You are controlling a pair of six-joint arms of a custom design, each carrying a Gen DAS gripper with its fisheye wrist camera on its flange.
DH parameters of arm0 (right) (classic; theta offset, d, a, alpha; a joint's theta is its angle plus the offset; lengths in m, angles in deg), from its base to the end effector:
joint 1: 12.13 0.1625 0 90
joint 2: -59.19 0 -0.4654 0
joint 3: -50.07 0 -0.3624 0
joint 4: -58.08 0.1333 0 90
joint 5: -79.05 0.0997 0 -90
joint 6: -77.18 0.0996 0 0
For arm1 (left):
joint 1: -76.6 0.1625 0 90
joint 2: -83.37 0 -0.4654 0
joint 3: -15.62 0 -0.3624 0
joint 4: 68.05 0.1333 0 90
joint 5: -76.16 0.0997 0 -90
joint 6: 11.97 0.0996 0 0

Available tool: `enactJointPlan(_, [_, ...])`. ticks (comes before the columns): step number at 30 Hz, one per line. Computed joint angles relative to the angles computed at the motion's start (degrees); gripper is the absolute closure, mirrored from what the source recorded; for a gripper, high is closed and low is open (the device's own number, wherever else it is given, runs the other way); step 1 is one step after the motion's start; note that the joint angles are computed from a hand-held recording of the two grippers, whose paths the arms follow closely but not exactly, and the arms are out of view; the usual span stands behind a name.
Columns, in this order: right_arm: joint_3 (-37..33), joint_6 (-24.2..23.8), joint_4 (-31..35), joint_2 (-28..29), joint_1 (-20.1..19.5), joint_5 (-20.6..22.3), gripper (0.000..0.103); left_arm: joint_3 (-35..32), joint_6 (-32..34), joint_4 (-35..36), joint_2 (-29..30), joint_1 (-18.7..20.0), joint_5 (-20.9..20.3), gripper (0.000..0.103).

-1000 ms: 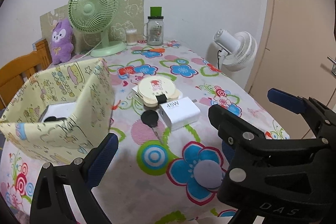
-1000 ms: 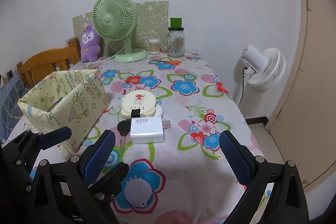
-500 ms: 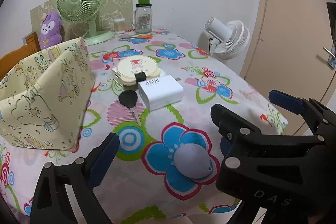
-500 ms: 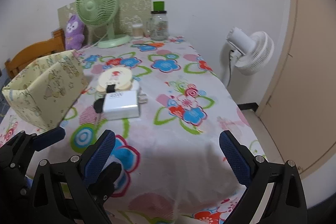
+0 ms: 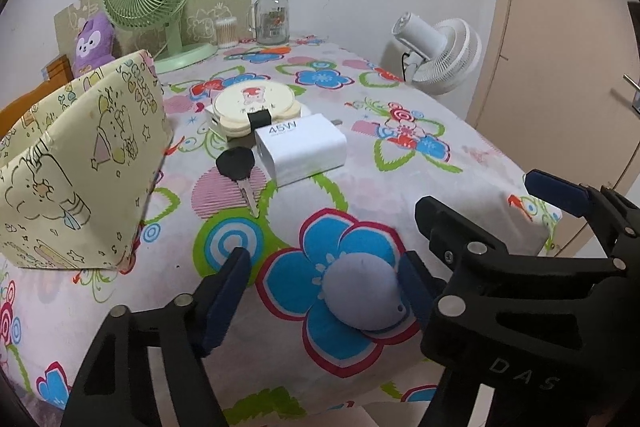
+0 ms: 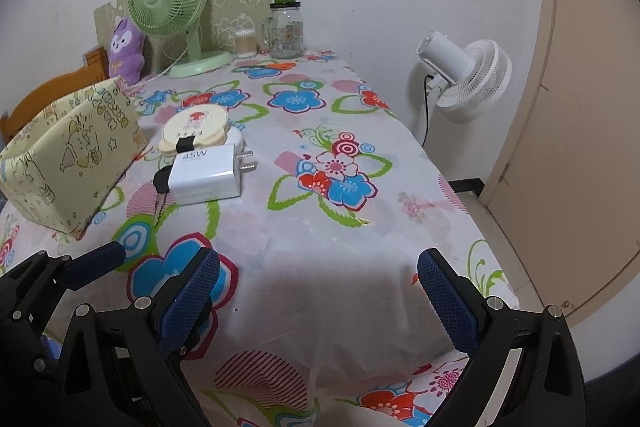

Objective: Organize rigid objects
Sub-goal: 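Close the left gripper on the grey ball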

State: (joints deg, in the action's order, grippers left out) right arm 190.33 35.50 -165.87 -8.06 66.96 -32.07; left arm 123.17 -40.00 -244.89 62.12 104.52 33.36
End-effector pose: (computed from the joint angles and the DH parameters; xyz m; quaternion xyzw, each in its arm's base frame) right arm 0.0170 -0.4264 0.2871 0.1352 -0.8416 0.3769 0.3624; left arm -0.3960 -0.4434 -0.0972 0.2665 0.8767 -0.2864 0.2798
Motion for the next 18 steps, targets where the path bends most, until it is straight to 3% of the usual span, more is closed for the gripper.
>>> enactJointPlan(9, [-0.10, 0.69, 0.16, 0.66, 0.23, -0.44, 0.002, 0.45, -1.22, 0.52, -0.25, 0.16, 0.45, 0.059])
enactJointPlan(18, [-0.20, 1.25, -0.07, 1.36, 0.47, -0.63, 0.002, 0.84, -0.72, -0.71, -0.16, 0.17, 0.55, 0.063])
